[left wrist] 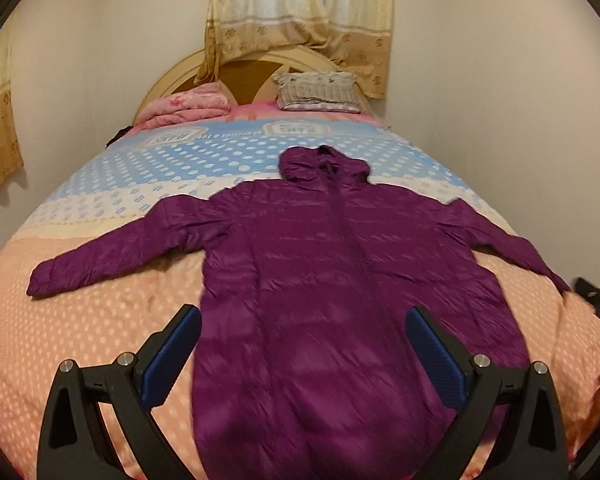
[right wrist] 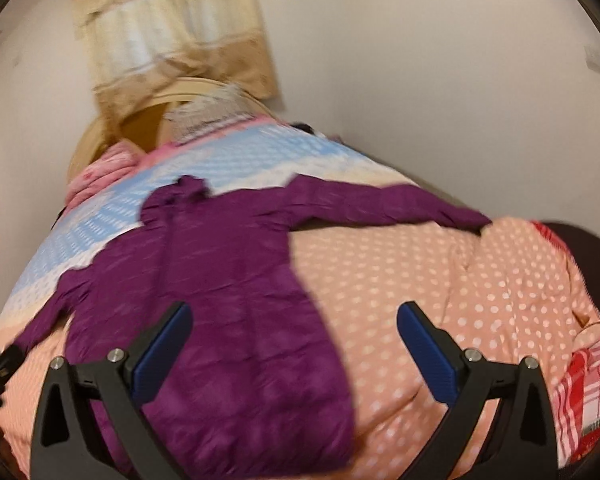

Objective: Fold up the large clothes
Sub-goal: 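Grasp the jacket sleeve cuff with the right gripper and lift it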

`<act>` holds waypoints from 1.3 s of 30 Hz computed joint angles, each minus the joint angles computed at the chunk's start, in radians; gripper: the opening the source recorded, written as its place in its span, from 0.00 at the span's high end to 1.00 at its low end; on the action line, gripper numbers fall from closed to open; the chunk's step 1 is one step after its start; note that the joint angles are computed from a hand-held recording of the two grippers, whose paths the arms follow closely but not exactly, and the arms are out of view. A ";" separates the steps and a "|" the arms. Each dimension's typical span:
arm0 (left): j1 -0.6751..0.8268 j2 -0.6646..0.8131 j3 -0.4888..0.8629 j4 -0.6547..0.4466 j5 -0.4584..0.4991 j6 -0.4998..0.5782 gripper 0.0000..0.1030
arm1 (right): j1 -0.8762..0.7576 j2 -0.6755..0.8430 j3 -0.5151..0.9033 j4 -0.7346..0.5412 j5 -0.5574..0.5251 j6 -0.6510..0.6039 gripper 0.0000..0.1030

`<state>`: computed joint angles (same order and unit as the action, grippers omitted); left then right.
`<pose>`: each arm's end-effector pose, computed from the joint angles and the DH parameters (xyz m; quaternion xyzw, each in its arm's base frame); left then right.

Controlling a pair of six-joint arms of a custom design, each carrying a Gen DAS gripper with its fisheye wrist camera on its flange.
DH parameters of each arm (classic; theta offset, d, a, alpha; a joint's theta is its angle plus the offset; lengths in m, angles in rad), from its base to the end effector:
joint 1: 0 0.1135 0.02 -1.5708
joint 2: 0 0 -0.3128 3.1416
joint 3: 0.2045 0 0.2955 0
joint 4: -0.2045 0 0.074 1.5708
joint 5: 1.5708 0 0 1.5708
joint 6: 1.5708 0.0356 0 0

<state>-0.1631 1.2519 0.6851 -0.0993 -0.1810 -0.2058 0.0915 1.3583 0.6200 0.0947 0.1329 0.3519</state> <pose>0.2812 -0.0398 0.2384 -0.0586 0.8947 0.0001 0.4428 0.2950 0.0223 0.2033 0.1453 0.8811 0.0402 0.4483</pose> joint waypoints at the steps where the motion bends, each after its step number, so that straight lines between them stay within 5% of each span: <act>1: 0.027 0.037 0.023 0.017 0.013 0.015 0.01 | -0.068 0.043 0.029 0.005 -0.038 0.001 0.04; 9: 0.174 0.455 0.297 0.140 0.076 0.091 0.01 | -0.516 0.479 0.427 -0.128 -0.335 0.145 0.26; 18: 0.182 0.746 0.398 0.346 -0.022 0.130 0.01 | -0.539 0.818 0.826 -0.346 -0.273 0.293 0.26; 22: 0.203 0.838 0.504 0.191 0.028 0.110 0.01 | -0.499 0.910 0.948 -0.455 -0.154 0.350 0.26; 24: 0.219 0.861 0.535 0.147 0.045 0.077 0.01 | -0.502 0.936 0.963 -0.437 -0.115 0.378 0.27; 25: 0.227 0.870 0.546 0.133 0.065 0.066 0.01 | -0.503 0.937 0.957 -0.417 -0.095 0.378 0.35; 29: 0.239 0.886 0.564 0.102 0.107 0.040 0.01 | -0.508 0.942 0.933 -0.353 -0.048 0.319 0.84; 39: 0.233 0.847 0.530 0.096 0.104 0.026 0.01 | -0.409 0.699 0.790 -0.137 0.054 0.059 0.92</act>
